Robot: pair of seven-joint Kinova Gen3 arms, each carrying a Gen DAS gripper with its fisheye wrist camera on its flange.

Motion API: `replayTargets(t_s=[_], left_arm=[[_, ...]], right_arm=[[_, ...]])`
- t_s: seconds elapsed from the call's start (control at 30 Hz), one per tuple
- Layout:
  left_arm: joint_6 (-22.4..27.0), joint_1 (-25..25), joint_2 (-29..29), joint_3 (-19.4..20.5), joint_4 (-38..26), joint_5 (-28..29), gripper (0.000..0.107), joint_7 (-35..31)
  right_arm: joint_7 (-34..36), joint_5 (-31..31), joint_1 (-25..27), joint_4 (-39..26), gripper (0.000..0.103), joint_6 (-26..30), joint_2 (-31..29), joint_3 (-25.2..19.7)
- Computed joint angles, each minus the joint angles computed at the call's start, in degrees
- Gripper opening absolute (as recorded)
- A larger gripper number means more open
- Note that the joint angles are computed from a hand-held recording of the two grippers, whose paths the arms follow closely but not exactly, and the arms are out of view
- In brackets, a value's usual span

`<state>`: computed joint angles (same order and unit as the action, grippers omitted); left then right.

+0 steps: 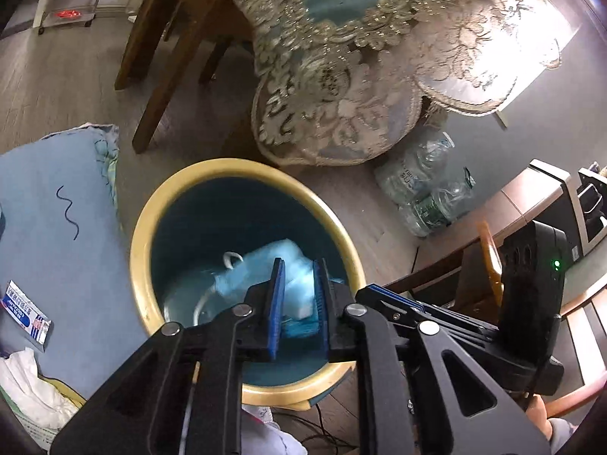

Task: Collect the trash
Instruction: 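Carry the mask and glove over the trash bin and open both grippers, then move the left gripper back to the pile and grasp the white tissue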

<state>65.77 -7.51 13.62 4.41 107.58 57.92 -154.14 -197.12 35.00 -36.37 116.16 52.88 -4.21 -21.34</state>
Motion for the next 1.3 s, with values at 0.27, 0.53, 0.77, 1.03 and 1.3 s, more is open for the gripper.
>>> replayTargets(t_s=[0.27, 0.53, 0.77, 1.03, 1.3], left_arm=[[-0.1, -1.8, -3.0, -1.7, 0.5, -0.6, 0.047, -0.7], [-0.1, -4.8, -9.1, -5.9, 2.1, -3.6, 0.07, -2.6], [4.3, -10.0, -14.6, -12.3, 3.5, -6.1, 0.076, -8.5], [8.9, -16.9, -16.9, -18.6, 3.4, -9.1, 0.076, -13.5], [7.3, -22.6, -16.0, -21.8, 2.7, -12.8, 0.076, -15.2]], right_arm=[[-2.1, 1.8, -0.4, -0.3, 0.051, 0.0, -0.3, -0.8], [-5.8, 5.7, -2.2, -1.8, 0.062, 2.8, -0.7, -3.1], [-4.8, 10.6, -6.3, -5.8, 0.07, 6.4, 1.1, -4.6], [-2.7, 13.3, -11.6, -9.5, 0.072, 8.4, 3.6, -4.3], [-0.8, 14.2, -15.5, -11.4, 0.072, 7.1, 6.1, -3.1]])
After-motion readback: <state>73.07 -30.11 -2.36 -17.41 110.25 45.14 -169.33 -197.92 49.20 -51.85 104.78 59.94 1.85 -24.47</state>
